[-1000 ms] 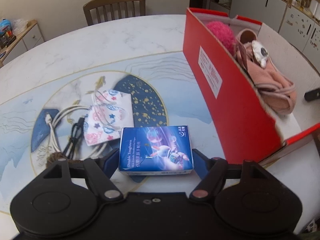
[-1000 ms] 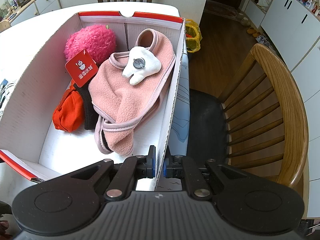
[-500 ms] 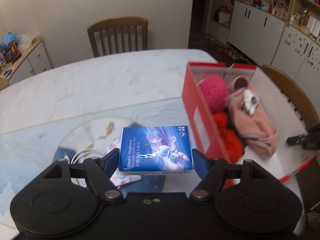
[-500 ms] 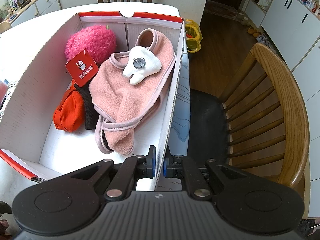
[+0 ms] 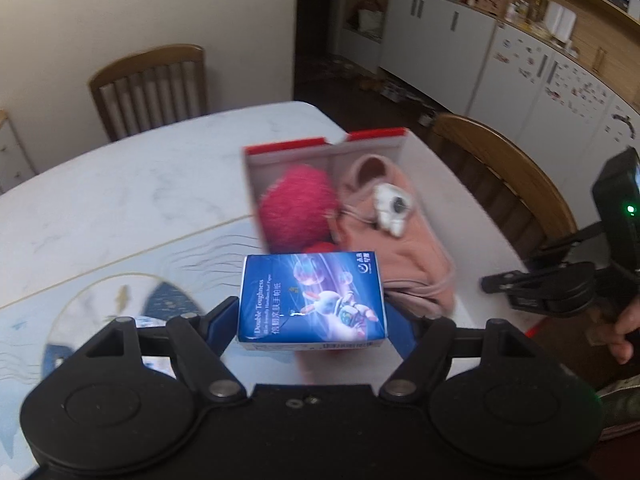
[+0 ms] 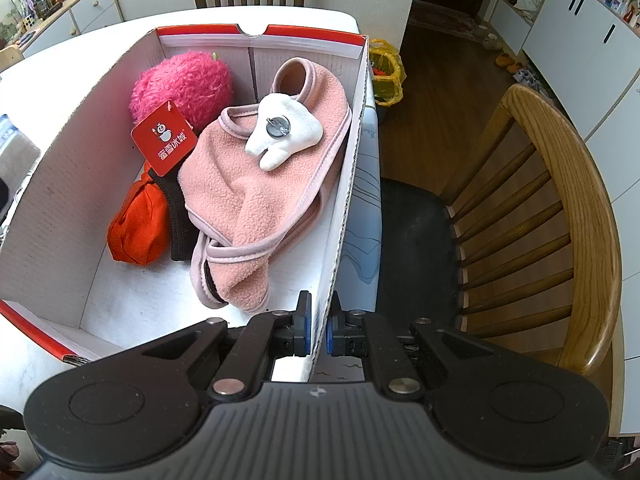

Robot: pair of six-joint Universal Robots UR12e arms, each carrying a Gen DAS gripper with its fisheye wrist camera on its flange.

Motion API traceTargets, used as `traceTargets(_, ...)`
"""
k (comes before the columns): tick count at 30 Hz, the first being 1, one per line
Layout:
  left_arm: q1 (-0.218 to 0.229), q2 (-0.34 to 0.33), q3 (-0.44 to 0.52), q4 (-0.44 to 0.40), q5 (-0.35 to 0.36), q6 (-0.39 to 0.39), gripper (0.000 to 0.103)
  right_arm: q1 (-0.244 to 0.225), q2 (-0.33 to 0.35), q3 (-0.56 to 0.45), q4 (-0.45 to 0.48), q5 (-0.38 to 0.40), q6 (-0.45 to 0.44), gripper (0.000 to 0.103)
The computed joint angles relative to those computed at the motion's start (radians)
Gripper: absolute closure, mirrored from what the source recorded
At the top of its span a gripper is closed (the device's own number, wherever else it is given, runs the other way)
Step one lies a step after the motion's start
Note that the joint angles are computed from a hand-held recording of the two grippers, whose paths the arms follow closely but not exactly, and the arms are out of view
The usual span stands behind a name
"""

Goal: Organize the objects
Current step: 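Grasp the blue tissue pack with the left gripper and lift it, then carry the tissue pack into the shoebox and open the left gripper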

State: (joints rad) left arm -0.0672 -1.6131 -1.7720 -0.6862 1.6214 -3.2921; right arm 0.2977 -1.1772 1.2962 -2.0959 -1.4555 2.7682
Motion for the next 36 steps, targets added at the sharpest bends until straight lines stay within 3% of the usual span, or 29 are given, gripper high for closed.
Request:
traceTargets(11, -0.025, -0.089, 0.113, -0.207, -0.076, 0.052, 0.029, -0.003, 0.000, 0.003, -0.003, 0.013, 0.003, 0.097)
traceTargets(25, -0.037, -0.175, 0.221, -0.421, -0.088, 0.055, 0.029, -0.014, -0.002, 0.007, -0.001, 0.047, 0.005, 0.096)
traceTargets(36, -0.022, -0.196, 0.233, -0.471, -0.131, 0.038, 0.028, -0.017, 0.000, 0.005, 0.004, 0.062, 0.010, 0.096)
